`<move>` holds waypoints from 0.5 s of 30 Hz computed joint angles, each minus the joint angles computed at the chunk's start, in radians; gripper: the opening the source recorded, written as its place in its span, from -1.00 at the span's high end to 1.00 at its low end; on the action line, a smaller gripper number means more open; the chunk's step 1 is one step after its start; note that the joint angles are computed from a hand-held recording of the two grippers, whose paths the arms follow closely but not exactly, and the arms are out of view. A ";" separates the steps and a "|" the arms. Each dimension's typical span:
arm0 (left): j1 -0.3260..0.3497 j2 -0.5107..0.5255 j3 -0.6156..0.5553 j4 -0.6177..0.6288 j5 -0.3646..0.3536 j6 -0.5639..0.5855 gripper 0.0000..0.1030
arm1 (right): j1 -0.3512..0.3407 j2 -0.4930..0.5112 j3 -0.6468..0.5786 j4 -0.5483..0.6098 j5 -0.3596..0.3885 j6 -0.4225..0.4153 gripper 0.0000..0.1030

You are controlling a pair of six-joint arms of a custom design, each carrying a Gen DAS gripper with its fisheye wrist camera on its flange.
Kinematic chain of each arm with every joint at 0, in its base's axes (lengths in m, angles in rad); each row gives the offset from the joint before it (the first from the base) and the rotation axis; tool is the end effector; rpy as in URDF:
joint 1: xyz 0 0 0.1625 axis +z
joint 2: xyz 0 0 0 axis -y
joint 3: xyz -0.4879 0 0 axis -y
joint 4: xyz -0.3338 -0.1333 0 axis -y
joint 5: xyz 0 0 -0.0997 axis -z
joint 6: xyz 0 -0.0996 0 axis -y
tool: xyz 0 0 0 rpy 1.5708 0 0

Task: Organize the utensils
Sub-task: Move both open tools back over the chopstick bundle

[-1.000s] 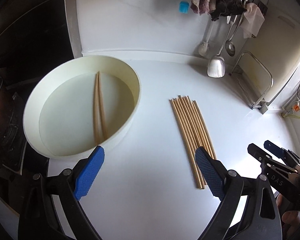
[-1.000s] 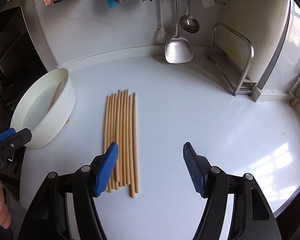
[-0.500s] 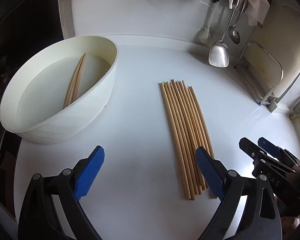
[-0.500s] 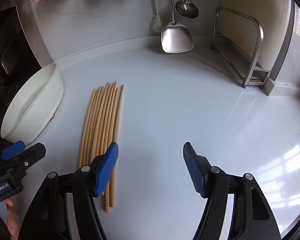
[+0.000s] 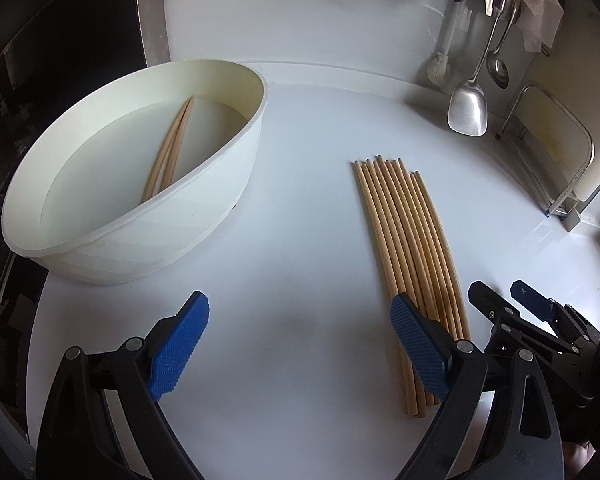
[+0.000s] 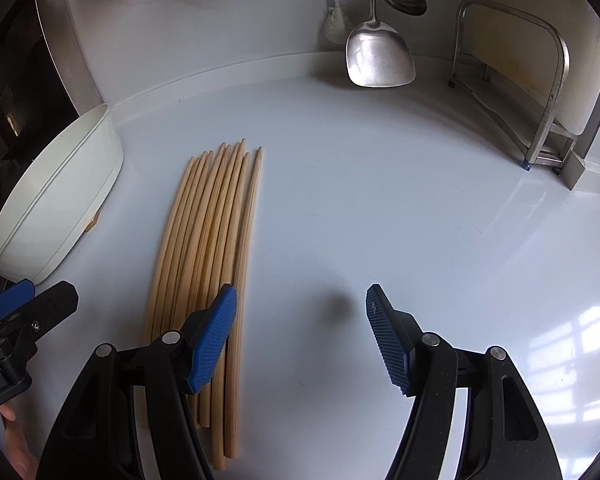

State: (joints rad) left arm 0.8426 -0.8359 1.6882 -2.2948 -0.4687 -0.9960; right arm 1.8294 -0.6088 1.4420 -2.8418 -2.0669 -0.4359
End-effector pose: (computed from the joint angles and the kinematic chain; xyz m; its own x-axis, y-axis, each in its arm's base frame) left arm -0.2601 -0.6255 0.2158 -0.6960 -0.4115 -0.5884 0.1396 0.7263 -0.6731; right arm 0.2754 -0.7052 0.1574 -0.7197 -0.3967 0.5698 -0.5907 0.7811 -0.2023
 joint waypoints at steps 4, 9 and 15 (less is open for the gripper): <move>0.004 0.008 -0.004 -0.020 -0.007 0.016 -0.76 | 0.004 0.010 -0.006 -0.009 -0.017 -0.020 -0.25; 0.009 0.012 -0.006 -0.033 -0.019 0.020 -0.76 | 0.005 0.019 -0.009 -0.013 -0.030 -0.041 -0.25; 0.014 0.015 -0.006 -0.037 -0.029 0.011 -0.76 | 0.011 0.030 -0.006 -0.041 -0.047 -0.092 -0.25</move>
